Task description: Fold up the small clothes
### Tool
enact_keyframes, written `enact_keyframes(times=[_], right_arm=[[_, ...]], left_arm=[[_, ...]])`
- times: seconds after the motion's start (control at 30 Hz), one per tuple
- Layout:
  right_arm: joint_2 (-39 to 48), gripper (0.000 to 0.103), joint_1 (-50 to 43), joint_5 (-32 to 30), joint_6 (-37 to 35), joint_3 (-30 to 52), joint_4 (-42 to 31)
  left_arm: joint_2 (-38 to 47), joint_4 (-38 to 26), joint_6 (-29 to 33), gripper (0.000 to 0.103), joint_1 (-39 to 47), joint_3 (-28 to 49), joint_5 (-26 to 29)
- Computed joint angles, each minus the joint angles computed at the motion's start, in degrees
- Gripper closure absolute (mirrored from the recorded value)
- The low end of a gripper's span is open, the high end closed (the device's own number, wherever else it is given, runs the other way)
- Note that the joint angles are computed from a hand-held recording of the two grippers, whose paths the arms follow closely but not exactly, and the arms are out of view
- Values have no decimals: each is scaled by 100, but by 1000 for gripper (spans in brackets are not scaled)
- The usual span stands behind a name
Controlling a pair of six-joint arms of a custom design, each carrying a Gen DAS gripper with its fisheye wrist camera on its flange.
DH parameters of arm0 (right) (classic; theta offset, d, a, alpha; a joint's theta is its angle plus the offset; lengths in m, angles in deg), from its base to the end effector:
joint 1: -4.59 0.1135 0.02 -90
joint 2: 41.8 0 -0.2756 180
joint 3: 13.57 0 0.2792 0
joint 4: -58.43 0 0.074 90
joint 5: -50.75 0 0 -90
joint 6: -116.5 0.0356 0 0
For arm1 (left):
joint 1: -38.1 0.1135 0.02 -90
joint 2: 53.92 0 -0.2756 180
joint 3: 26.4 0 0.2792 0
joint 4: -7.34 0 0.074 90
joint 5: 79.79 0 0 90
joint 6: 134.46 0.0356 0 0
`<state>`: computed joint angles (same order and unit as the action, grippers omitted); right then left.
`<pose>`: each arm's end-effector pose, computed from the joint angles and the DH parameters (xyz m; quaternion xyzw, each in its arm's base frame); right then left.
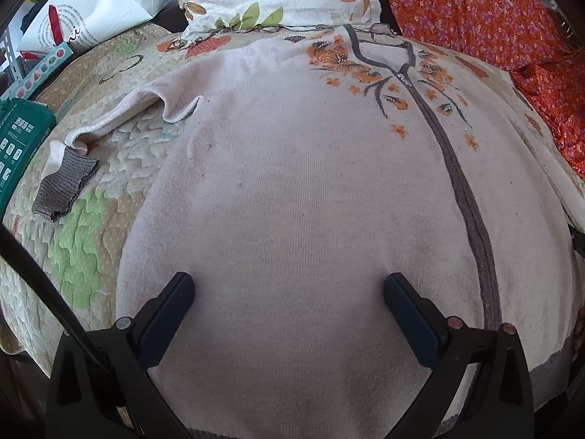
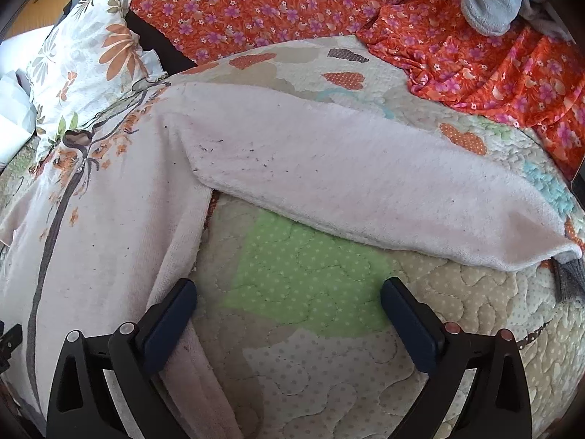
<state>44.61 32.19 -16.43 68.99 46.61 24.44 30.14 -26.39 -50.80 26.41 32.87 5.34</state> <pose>0.2778 0.1296 0.1725 0.1732 0.9327 -0.0119 0.3160 0.2965 -0.0583 0.1772 0.0334 0.9611 -0.0021 0.2741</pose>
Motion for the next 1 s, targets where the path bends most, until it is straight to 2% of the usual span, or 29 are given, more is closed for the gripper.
enact_keyframes(times=[0.13,0.47,0.9,0.93,1.0], right_arm=[[-96,0,-1,-35,-2,-126,167],[28,0,6,-52,-150,65,-103],[-89,1,111,122,-270,-85,-28],[-128,2,96,77,-278,-56,-119],[-314,12,15,-96,-237,-37,-314]], left_arm=[[18,-14,-18,0,-14,14,-5],[-32,229,14,0,41,-113,33],[-37,452,-285,0,-136,-232,-262],[-22,346,-254,0,-124,-171,-234],[47,-28,-175,1,-82,77,-91]])
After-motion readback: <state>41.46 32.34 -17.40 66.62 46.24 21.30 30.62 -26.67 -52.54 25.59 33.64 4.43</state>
